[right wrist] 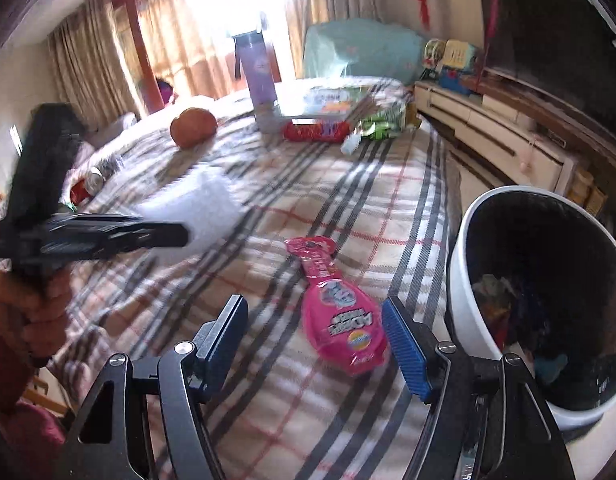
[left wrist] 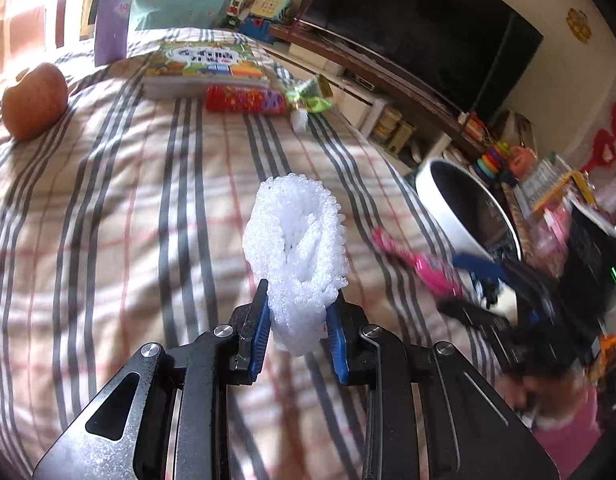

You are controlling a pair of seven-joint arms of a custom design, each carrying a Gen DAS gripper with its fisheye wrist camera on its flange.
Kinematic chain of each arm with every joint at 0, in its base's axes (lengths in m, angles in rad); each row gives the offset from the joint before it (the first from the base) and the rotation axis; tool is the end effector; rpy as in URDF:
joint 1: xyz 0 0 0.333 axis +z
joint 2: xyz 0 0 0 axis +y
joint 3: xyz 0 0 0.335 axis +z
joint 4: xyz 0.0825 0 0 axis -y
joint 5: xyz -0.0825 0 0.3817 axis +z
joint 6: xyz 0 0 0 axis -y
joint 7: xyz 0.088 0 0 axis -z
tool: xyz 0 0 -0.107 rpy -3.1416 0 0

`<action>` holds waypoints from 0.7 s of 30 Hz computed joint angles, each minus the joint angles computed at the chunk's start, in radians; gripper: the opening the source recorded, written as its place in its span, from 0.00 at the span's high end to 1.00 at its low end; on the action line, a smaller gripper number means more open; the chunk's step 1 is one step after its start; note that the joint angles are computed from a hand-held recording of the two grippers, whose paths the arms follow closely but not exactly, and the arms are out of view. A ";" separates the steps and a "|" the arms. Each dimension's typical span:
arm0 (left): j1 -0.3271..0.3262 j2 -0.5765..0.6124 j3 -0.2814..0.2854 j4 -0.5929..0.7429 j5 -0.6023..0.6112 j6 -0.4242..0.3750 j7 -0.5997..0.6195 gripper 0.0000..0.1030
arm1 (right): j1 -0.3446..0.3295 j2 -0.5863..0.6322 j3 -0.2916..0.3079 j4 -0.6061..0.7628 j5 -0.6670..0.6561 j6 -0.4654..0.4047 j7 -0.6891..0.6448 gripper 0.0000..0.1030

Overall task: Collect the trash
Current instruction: 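Grasp the white foam net with left tool while right tool grasps the pink candy pack, then carry the white foam net and pink candy pack in both tools over the bin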

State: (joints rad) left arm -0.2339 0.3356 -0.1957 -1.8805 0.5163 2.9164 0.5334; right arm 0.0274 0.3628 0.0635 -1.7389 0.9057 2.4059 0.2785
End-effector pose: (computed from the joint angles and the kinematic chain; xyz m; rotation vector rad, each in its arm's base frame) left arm 0.6055 -0.2961 0.4327 -2.0830 1.7379 -0.9711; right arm 0.6813 0.0625 0.4218 -2.1940 0.9270 -0.1739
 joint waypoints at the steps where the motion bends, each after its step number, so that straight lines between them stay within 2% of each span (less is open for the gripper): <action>1: 0.000 -0.010 -0.001 -0.017 0.002 0.006 -0.002 0.76 | 0.007 0.020 -0.008 0.026 -0.030 -0.015 0.035 0.31; 2: -0.001 -0.018 -0.001 -0.033 0.004 0.014 -0.007 0.76 | 0.012 0.040 -0.014 0.053 -0.055 -0.033 0.070 0.38; 4: 0.003 -0.026 -0.005 -0.057 -0.002 0.031 -0.015 0.76 | 0.016 0.058 -0.018 0.076 -0.090 -0.049 0.112 0.46; 6: -0.007 -0.028 0.007 -0.070 0.009 0.041 -0.044 0.76 | 0.033 0.047 -0.023 0.049 -0.121 0.003 0.144 0.53; 7: -0.016 -0.027 0.018 -0.075 0.022 0.049 -0.065 0.76 | 0.032 0.036 -0.018 0.029 -0.115 0.026 0.138 0.57; 10: -0.060 -0.027 0.068 -0.075 0.098 0.062 -0.160 0.76 | 0.019 0.008 -0.006 -0.014 -0.073 0.046 0.143 0.80; 11: -0.069 -0.026 0.077 -0.072 0.119 0.061 -0.186 0.76 | 0.012 0.000 -0.002 -0.026 -0.051 0.046 0.143 0.83; 16: -0.082 -0.022 0.086 -0.063 0.193 0.056 -0.261 0.76 | -0.004 -0.028 0.004 -0.069 0.040 0.046 0.140 0.85; 19: -0.072 -0.024 0.073 -0.066 0.203 0.061 -0.275 0.76 | 0.009 -0.048 0.004 -0.102 0.068 0.098 0.123 0.85; 21: -0.066 -0.025 0.061 -0.066 0.201 0.064 -0.270 0.76 | 0.006 -0.061 0.006 -0.115 0.101 0.104 0.111 0.85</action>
State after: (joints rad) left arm -0.2997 0.3110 -0.1349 -1.9463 0.7173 2.9802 0.2634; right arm 0.0336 0.3020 0.0700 -1.8544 1.0069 2.5096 0.3900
